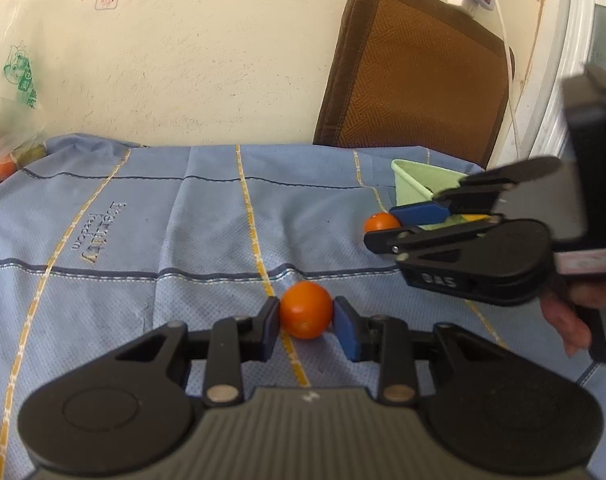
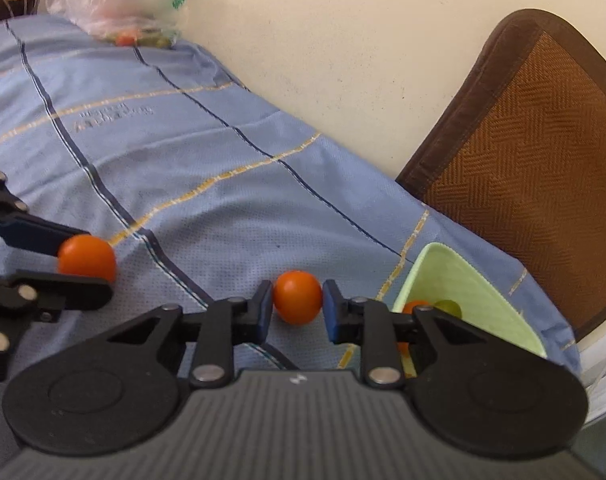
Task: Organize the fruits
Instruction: 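Grasp a small orange tomato with the left tool while the right tool grasps another, then carry both orange tomatoes over the green basket and open both tools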
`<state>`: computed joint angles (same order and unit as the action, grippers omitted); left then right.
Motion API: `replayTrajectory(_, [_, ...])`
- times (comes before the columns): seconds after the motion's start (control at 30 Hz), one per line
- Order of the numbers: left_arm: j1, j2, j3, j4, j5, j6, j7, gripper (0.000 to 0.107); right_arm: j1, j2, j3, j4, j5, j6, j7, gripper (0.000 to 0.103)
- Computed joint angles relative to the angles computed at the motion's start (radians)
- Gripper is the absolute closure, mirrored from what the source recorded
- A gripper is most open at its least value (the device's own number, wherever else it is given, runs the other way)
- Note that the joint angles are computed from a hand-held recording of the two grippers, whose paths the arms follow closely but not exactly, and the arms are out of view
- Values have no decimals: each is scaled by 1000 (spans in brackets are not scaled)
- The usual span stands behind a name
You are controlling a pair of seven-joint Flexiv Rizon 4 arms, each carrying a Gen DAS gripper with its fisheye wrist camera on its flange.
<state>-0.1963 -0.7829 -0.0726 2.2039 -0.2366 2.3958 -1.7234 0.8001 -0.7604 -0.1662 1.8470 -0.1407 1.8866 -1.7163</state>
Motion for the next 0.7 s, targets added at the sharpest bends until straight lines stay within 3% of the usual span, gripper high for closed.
replayTrajectory(0.1, [37,-7,-18,3,51,21,-29,78,-117,49,152,82,-1,90,33,74])
replayTrajectory(0.27, [82,-5,-51,6,161,25,-47,78,-213,92,268,233,36,260,90,74])
replayTrajectory(0.4, [39,-1,-46,-11,158,1,-16,78,-245,83,297,284,50,336,137,74])
replayTrajectory(0.6, [-47,4,-11,-22,52,-38,54,77,-260,41,298,274,33,356,172,73])
replayTrajectory(0.7, [-81,8,7,-16,3,-23,74,70,-263,34,299,276,23,373,183,73])
